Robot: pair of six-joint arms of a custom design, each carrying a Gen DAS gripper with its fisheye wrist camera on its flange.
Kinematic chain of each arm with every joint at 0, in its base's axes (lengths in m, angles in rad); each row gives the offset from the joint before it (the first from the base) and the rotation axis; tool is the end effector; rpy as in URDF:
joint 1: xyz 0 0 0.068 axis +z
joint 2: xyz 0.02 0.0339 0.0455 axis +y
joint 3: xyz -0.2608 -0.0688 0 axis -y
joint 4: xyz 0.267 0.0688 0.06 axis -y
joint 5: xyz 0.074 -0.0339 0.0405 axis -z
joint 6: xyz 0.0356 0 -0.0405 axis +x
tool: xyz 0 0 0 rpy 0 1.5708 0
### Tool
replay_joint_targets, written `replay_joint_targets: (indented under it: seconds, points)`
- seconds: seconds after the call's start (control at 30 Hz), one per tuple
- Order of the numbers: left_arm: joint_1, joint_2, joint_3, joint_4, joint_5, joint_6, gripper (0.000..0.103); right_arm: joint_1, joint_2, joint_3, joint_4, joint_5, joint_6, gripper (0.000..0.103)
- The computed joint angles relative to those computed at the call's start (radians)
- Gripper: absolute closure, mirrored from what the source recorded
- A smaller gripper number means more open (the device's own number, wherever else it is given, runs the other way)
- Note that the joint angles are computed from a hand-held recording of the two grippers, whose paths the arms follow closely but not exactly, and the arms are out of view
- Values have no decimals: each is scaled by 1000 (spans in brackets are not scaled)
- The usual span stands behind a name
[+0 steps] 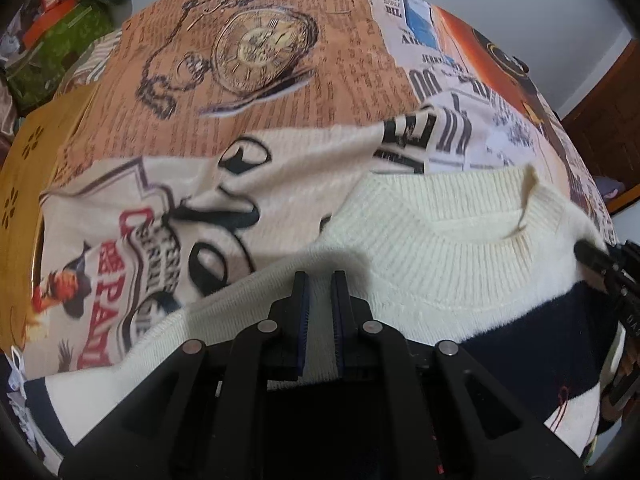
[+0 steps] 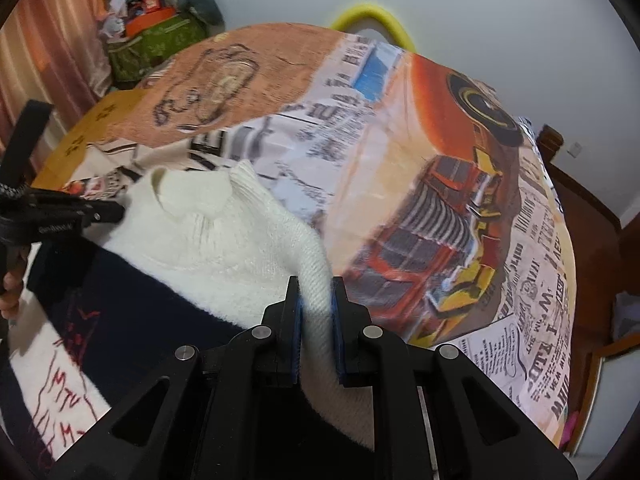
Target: Fold small clothes
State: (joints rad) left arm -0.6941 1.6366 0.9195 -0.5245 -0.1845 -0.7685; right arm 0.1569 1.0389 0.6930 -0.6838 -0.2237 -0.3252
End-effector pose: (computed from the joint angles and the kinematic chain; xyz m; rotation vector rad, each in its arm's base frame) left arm 0.2448 -0.1952 0.1403 -0.1457 2.7690 -0.1166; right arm 0.2114 0.0414 0.2110 -0.6928 2.4822 0.2282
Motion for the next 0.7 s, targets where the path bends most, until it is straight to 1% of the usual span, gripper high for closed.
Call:
replay_joint_targets:
  seconds: [0.07,0.2,0.27,0.33,0.37,0.4,0.5,0.57,0.63,0.67,0.7]
  points:
    - [-2,26,20,9,-16,5,93,-19,11,-9,21,10,-13,91]
    - [-15,51,44,-4,-54,-5,91,2,-20,-36,47,56,-3,90]
    - [-27,50,56,-43,-77,-8,81,35,-57,-46,33,102,-5,89]
    - [-47,34,61,-104,-115,-18,55,55,-99,-49,7,134,-12,86]
    - [-54,13,50,-118,-126,-20,50,57,-119,-46,-8,135,-14,84]
    - [-63,-24,26,-128,-135,-26,46,54,-139,-40,-31,128,-19,84]
    - [-82,-132,-32,-182,-142,-67,46,24,-214,3,-135,69,-44,84]
    - [-98,-252,-90,-231,-141,-106,44,33,-274,27,-195,52,-40,83]
    - [-133,-371,-130,-316,-176,-160,38,48,-319,46,-237,40,-29,80]
    - [-154,-417,-139,-360,-198,-183,37,60,-351,59,-266,33,-17,77]
    - [-190,-488,-150,-432,-233,-221,34,82,-372,66,-282,37,4,74]
